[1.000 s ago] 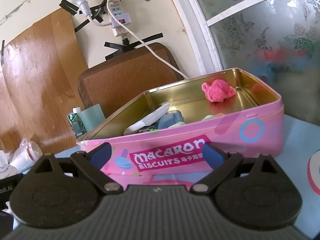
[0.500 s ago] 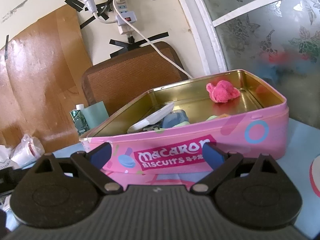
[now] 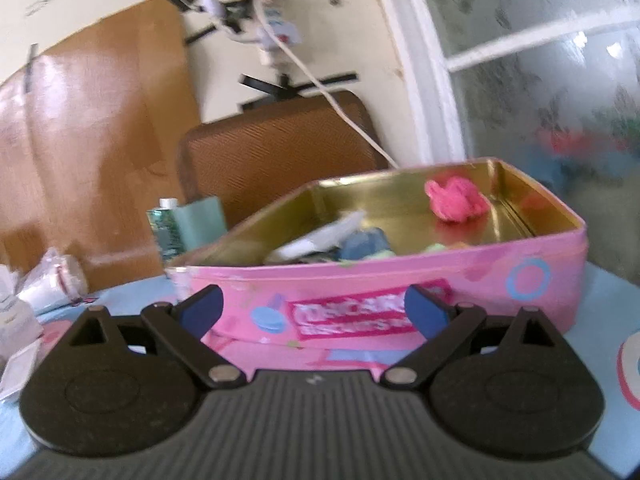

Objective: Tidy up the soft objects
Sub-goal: 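Move the right gripper over the white card holder on the table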

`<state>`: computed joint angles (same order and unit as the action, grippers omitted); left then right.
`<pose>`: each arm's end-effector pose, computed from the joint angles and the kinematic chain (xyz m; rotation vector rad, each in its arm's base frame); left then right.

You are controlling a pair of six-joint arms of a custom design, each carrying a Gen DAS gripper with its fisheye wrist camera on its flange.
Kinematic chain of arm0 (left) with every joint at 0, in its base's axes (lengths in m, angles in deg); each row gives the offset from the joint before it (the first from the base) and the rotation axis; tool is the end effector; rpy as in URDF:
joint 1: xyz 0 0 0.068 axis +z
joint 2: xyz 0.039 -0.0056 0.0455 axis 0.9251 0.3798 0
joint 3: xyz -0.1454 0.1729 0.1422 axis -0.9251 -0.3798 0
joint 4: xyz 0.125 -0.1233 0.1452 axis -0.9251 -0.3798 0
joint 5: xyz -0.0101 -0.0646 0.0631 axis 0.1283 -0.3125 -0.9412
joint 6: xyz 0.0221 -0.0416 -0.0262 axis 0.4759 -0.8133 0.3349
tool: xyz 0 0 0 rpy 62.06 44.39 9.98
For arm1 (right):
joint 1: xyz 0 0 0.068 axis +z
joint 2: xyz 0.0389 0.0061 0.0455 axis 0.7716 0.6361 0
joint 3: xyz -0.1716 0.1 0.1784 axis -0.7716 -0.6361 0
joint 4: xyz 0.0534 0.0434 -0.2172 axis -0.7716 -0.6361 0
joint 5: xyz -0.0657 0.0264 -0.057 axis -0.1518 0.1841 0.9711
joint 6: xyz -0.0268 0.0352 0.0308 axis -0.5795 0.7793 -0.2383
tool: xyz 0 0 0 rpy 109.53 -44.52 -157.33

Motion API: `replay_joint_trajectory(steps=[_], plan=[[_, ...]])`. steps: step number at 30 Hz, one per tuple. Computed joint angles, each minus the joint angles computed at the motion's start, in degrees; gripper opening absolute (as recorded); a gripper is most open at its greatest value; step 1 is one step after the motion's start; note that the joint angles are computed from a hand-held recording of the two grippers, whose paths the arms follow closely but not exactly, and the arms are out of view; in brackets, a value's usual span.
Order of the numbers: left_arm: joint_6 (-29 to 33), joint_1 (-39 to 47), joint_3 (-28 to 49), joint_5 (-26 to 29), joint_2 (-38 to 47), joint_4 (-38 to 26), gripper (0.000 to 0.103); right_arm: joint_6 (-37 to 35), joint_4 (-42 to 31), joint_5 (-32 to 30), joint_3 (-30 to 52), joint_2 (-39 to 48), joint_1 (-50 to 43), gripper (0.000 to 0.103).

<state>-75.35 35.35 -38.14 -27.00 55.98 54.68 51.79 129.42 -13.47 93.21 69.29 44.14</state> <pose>0.2203 -0.1155 0.1650 -0.3694 1.8191 -0.1854 0.3142 -0.0250 0.1285 0.0322 1.7946 0.2835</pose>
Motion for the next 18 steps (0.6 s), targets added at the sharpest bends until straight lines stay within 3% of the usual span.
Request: replay_joint_trajectory(steps=[3, 7, 13, 18], plan=[[-2.3, 2.2, -3.2, -0.5, -2.0, -0.6, 0.103, -4.4, 2.4, -1.2, -2.9, -1.1, 4.0, 0.099], [-5.7, 5.8, -7.6, 1.9, -3.3, 3.2, 0.103, -10.4, 1.8, -2.9, -2.9, -1.5, 11.0, 0.099], [-6.0, 5.8, -12.0, -0.5, -0.9, 13.6, 0.103, -17.2, -11.8, -2.4, 3.8, -2.1, 19.7, 0.099], [-8.4, 6.4, -9.7, -3.5, -1.3, 8.4, 0.103, -19.1, -21.7, -3.2, 10.5, -1.2, 23.1, 0.099]])
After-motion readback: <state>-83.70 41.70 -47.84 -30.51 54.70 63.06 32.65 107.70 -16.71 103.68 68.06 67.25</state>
